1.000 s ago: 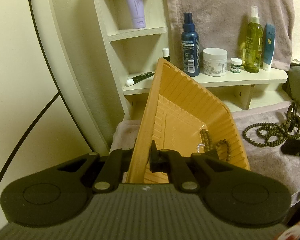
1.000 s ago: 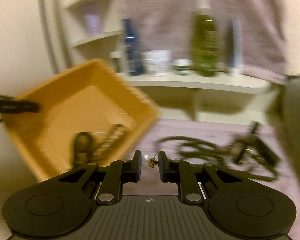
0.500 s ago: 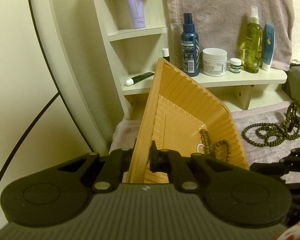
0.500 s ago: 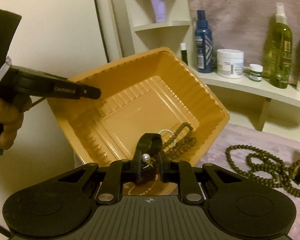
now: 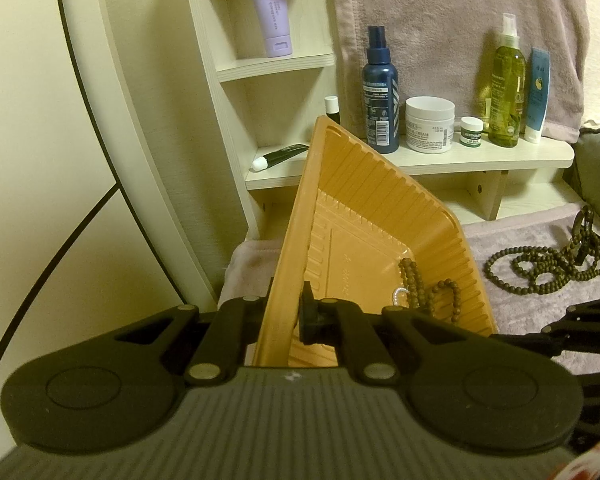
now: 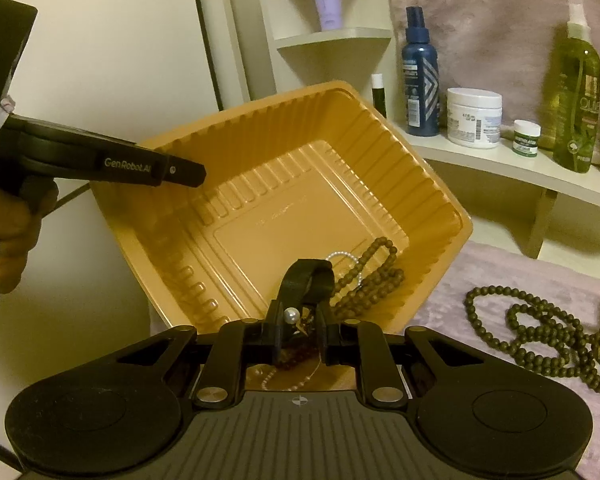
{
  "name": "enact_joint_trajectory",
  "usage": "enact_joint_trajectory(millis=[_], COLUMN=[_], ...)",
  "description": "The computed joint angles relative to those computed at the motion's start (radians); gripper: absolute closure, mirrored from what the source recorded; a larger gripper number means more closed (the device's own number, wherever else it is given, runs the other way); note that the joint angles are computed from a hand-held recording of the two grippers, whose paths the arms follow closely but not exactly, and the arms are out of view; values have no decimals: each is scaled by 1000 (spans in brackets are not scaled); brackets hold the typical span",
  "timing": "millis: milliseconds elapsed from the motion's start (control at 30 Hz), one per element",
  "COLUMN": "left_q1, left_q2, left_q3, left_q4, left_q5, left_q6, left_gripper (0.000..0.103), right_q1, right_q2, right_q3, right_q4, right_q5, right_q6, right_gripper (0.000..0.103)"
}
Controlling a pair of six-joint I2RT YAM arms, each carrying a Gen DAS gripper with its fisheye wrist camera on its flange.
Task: Organize jewelry
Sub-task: 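Carry the second earring into the orange tray and open the right tool, then move the right tool back to the pile toward the black watch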
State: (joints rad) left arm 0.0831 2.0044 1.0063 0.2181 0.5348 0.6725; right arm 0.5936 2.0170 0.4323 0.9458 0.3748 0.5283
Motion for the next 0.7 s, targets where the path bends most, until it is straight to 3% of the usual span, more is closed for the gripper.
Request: enact_joint_trajectory(millis=[133, 233, 500, 700], left_q1=[0, 0, -1, -1], left_q2=[-1, -1, -3, -3], left_q3=[-2, -2, -5, -4], left_q4=[2, 2, 4, 2], left_q5=[-1, -1, -2, -1], left_q6=[0, 0, 0, -3], left_gripper=[97, 97, 97, 97], right_q1=[-5, -2, 12, 2], right_q2=[21, 21, -19, -41], right_q3=[6, -10, -80, -181], right_q4=[22, 50, 52, 64], right_q5=[-2, 13, 89, 174], right_q6=[2, 9, 43, 146], right_gripper=[84, 52, 52, 52])
